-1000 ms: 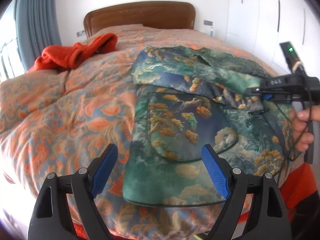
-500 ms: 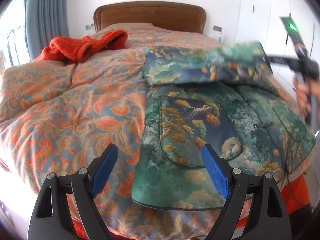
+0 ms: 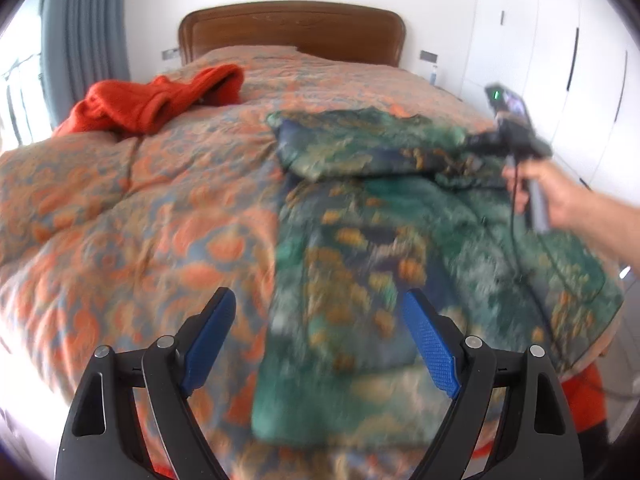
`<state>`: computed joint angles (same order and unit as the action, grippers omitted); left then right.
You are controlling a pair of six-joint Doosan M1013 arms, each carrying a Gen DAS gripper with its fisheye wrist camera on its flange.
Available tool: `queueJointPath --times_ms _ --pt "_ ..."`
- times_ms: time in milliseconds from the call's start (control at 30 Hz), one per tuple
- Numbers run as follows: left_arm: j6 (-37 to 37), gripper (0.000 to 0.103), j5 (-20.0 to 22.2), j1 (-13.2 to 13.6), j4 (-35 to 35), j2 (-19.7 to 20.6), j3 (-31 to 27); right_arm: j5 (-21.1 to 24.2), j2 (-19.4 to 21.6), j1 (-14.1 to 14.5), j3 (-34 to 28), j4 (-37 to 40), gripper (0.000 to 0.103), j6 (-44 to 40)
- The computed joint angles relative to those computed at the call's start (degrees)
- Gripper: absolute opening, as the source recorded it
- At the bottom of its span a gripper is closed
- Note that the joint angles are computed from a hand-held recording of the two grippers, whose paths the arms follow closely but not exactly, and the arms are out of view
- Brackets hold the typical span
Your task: Fold large clothes
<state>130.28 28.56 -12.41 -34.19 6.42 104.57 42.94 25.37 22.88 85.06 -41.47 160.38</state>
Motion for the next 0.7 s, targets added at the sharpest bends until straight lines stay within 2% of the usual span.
queueJointPath --times_ms 67,167,300,367,500,700 --pt "1.8 0.094 3.0 -0.7 -1.7 3.0 -4.9 -0.7 0.5 -0.5 0.3 1.1 0.014 0.6" --pt "-0.6 0.094 3.2 -2.5 -0.4 7.4 -11.1 -2.0 0.2 -1.0 1.5 1.6 0.015 2.1" --pt "-8.9 0.093 5.0 -6.0 8.9 16.4 -22.4 -2.3 0.4 -1.1 1.3 2.5 0.015 1.7" --pt "-15.8 0.087 7.7 -7.3 15.9 20.4 -27.1 -2.1 0.5 -1.3 1.1 3.5 0.016 0.8" --pt "-25.1 0.087 12.4 -8.8 26.1 25.6 -31.7 -2.4 0.7 -1.7 1.1 5.7 0.016 -0.3" --pt "-28.3 0.091 14.3 -9.0 29.3 27.9 -32.5 -3.8 1.3 -2.4 1.3 8.5 0.017 -3.2"
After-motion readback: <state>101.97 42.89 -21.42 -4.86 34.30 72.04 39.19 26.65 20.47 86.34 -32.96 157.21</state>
